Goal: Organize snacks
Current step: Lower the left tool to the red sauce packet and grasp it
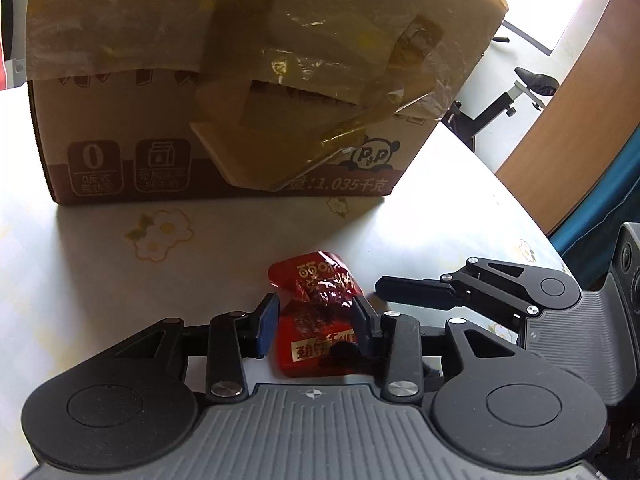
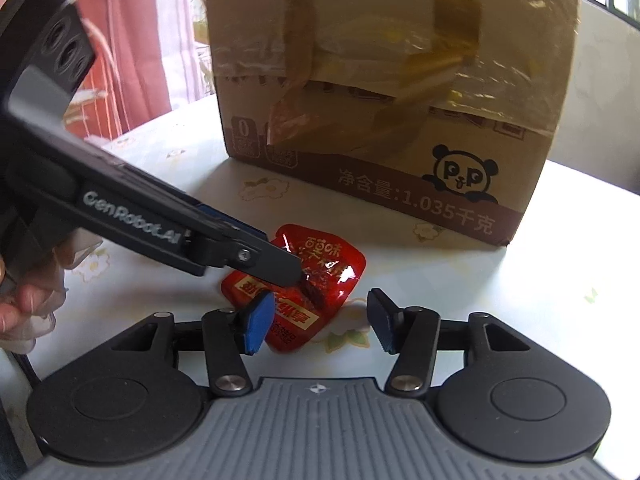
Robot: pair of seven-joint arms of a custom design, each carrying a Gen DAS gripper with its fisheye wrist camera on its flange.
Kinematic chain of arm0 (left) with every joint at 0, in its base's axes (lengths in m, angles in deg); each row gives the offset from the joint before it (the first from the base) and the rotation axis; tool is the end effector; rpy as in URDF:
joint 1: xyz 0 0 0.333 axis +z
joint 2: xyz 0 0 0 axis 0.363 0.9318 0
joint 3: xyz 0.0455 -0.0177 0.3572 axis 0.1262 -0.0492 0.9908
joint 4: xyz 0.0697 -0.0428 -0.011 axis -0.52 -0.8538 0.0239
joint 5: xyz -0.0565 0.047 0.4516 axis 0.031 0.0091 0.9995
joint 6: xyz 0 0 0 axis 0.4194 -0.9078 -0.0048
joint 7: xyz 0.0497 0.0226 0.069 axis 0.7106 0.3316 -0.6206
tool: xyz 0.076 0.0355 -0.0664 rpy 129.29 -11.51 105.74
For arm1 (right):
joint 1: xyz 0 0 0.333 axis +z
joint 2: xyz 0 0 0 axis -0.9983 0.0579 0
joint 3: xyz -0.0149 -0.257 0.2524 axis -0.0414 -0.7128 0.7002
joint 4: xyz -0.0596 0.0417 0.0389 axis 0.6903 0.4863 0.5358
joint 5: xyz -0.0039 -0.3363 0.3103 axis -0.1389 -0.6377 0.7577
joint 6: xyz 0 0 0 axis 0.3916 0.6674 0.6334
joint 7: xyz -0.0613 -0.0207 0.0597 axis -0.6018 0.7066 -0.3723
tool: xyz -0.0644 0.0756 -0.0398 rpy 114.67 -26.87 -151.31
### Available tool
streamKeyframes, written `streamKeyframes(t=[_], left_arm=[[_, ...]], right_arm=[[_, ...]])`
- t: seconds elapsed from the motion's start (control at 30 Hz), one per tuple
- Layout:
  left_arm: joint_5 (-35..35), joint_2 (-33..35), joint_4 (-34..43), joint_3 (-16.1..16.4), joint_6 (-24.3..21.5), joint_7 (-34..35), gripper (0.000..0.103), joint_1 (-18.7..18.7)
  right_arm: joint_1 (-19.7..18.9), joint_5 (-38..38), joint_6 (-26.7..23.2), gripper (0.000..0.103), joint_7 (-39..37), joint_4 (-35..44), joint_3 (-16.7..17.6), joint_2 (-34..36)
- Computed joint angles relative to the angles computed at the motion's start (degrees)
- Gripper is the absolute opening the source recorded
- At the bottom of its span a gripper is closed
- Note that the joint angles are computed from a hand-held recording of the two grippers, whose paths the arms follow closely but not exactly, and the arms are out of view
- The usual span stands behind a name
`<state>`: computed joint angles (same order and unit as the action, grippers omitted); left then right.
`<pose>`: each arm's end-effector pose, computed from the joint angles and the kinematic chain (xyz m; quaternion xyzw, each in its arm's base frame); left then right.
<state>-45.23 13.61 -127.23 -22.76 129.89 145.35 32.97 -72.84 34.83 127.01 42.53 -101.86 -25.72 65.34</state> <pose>0.6412 -0.2411 0.3512 -0.6190 0.6831 -0.3724 0.1073 0.6252 0.3528 0.3950 -0.8274 0.3604 -0.1545 0.4020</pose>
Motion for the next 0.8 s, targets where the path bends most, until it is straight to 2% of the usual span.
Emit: streamKeyframes(t=[0.03,0.1,0.27,0.43,0.47,0.53,0.6,0.67,0.7,0.73,0.8], left_arm=[[-0.01,0.01,0.14,0.72,0.16,-0.30,0.042,-0.79],[-0.23,0.10,-0.10,-0.40,0.60,-0.61,0.042,0.26],[0.88,1.85,-0.39,-6.58,1.95,-1.22,0.041,6.20],[3.95,2.99,-0.62,-10.02,3.78,-4.17,0.041,9.87],[4.47,2.59,-0.51,-9.01,3.69,-4.92,0.041,9.02],[4.86,0.77,-0.58,-4.92,3.59,-6.91,0.041,5.44],[5.18,-1.39,-1.53,-2.65,3.81,-8.66,0.041,3.87],[5.26,-4.36,-3.04,1.91,4.65,-10.41,0.041,0.14],[5.43,-5.55,-3.91,3.06,5.17,-11.36,0.041,-0.64],[5.90,-6.80,-5.13,2.78,5.87,-12.45,0.041,0.09],[6.64,-9.20,-7.40,3.53,6.62,-14.48,0.041,0.05]], right_arm=[[-0.98,1.25,0.74,0.059,-1.83,-0.02,1.32,0.20],[-2.74,3.73,0.72,0.059,-4.40,0.25,3.21,0.49],[-1.78,5.25,0.10,0.062,-6.09,0.69,2.16,0.50],[-0.98,6.81,-0.27,0.063,-7.23,0.83,1.31,0.38],[-0.80,7.03,-0.31,0.063,-7.37,0.77,1.11,0.29],[0.09,6.30,-0.87,0.063,-6.42,0.83,0.01,0.20],[1.52,3.83,-2.76,0.063,-3.01,0.82,-2.20,-0.27],[0.81,4.52,-5.23,0.061,-2.61,1.49,-2.30,-0.50],[0.29,5.83,-5.86,0.061,-3.66,1.89,-2.07,-0.56],[0.15,6.43,-6.73,0.061,-4.35,2.41,-2.33,-0.57],[1.13,4.24,-9.17,0.062,-3.60,3.68,-4.29,-0.21]])
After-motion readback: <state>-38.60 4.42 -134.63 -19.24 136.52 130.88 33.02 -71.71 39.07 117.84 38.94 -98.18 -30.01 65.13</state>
